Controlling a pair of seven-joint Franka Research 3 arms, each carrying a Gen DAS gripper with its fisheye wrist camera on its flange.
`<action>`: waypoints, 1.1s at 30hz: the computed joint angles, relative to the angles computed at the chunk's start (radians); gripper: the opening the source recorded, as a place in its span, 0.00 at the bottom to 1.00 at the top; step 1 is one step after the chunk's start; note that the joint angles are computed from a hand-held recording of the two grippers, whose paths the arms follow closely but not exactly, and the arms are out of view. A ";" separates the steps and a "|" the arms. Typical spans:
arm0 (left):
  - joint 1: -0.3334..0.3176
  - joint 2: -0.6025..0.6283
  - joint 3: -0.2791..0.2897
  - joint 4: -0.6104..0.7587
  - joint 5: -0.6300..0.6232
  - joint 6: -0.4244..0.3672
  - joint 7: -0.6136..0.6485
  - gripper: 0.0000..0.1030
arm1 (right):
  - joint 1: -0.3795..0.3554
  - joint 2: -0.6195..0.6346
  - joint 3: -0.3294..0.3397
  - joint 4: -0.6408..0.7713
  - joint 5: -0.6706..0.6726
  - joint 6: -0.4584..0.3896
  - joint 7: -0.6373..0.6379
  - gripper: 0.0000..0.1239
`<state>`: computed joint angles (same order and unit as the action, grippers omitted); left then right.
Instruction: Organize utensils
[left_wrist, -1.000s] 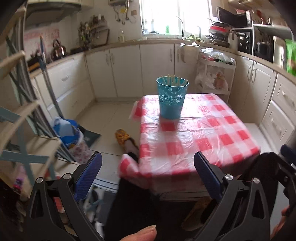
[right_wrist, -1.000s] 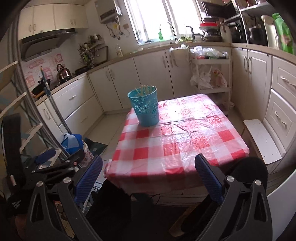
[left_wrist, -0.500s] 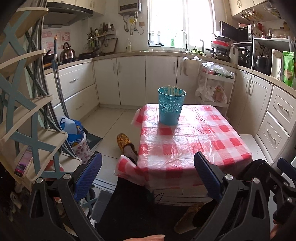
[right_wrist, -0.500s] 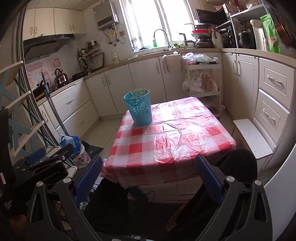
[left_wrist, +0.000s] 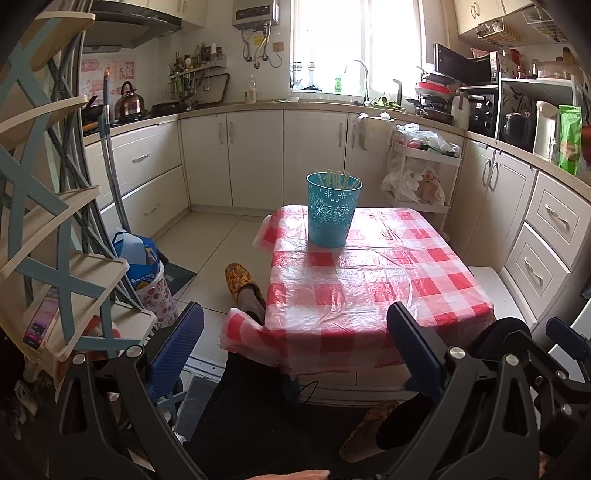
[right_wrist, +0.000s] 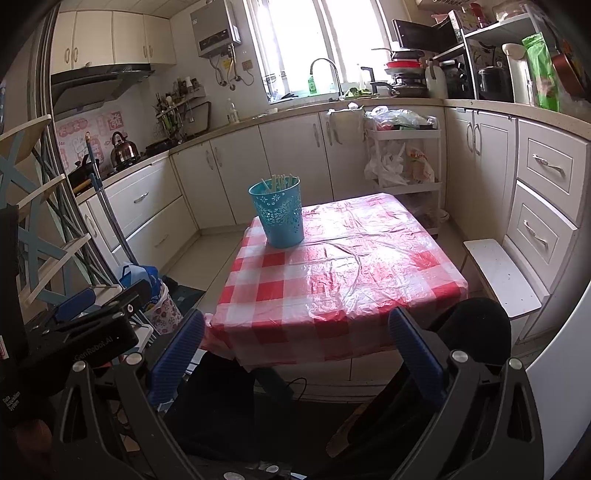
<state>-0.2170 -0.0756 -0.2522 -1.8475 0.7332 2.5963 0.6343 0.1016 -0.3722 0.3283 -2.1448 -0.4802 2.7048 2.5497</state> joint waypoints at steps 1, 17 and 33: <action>0.000 0.000 0.000 0.001 0.001 -0.001 0.001 0.93 | 0.001 -0.001 -0.001 -0.001 0.000 -0.001 -0.002 0.77; 0.000 -0.004 -0.001 -0.006 0.010 -0.005 0.002 0.93 | 0.010 0.004 -0.002 0.007 -0.003 -0.018 -0.006 0.77; 0.000 -0.004 -0.001 -0.003 0.009 -0.011 0.002 0.93 | 0.027 0.007 -0.017 0.001 0.020 -0.017 -0.037 0.77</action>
